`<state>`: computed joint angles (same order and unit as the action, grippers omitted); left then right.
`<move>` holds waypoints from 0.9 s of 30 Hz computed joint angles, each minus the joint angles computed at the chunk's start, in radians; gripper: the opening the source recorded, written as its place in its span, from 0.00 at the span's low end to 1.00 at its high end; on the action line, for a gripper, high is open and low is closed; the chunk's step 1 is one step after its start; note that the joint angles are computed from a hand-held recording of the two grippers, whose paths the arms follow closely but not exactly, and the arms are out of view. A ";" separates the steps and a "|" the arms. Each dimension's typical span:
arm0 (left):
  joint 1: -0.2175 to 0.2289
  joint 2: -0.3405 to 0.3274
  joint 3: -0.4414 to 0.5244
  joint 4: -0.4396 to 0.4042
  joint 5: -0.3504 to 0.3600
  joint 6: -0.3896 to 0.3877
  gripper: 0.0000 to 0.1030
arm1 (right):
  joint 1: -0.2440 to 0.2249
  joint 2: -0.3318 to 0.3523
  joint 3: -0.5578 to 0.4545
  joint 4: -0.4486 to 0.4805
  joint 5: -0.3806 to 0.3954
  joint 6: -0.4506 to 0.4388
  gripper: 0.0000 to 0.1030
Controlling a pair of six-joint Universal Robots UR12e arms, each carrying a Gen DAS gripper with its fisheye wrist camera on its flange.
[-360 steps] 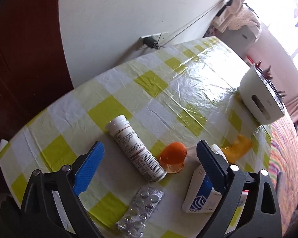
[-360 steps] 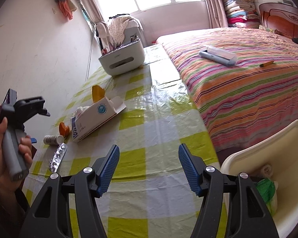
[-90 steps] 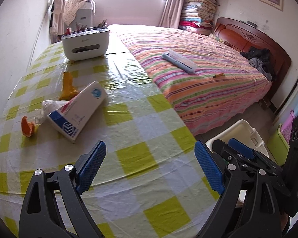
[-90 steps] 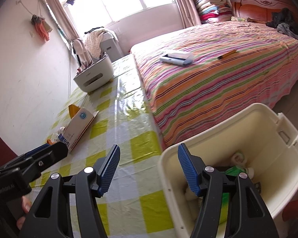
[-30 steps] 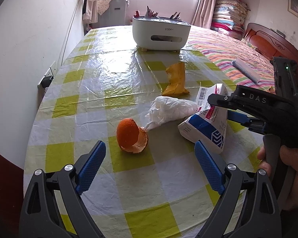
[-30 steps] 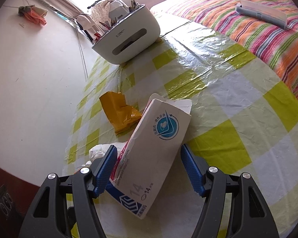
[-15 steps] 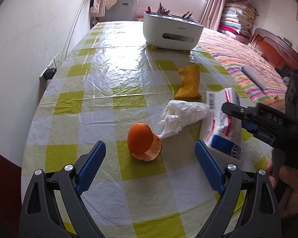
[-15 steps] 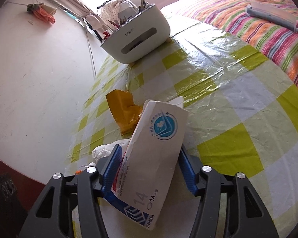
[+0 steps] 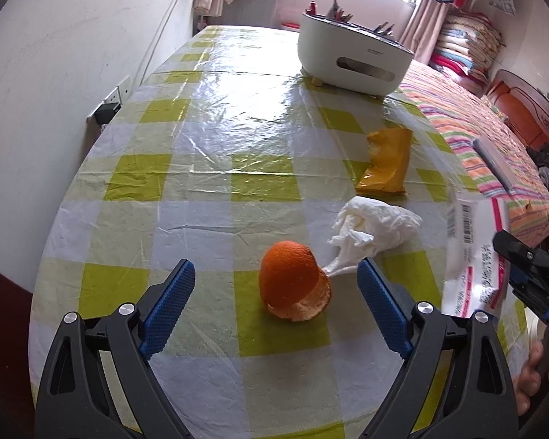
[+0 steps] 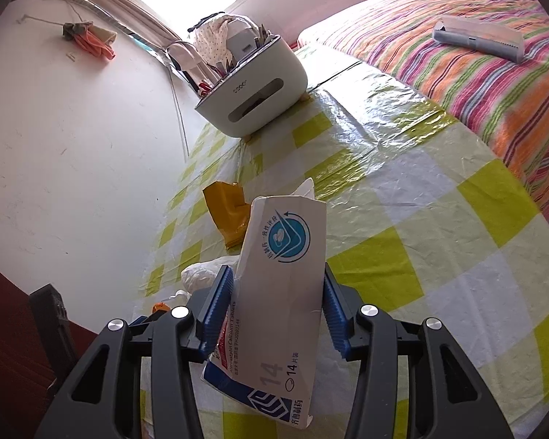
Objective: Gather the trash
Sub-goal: 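Close the right tool on the tissue box and lift it, then close the left tool on the orange peel and lift it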
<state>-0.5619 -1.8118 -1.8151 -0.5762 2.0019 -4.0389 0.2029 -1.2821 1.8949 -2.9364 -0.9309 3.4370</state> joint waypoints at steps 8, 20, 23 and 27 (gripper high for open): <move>0.013 -0.001 0.002 -0.037 -0.026 -0.029 0.78 | -0.014 -0.015 0.015 0.010 0.014 -0.016 0.45; 0.018 0.002 -0.003 -0.027 -0.061 -0.038 0.37 | -0.033 -0.034 0.034 -0.012 0.023 -0.022 0.45; 0.016 0.002 -0.003 -0.030 -0.060 -0.049 0.36 | -0.039 -0.039 0.038 -0.016 0.025 -0.023 0.45; 0.011 -0.002 0.003 -0.037 -0.049 -0.053 0.35 | -0.048 -0.045 0.044 -0.022 0.030 -0.021 0.45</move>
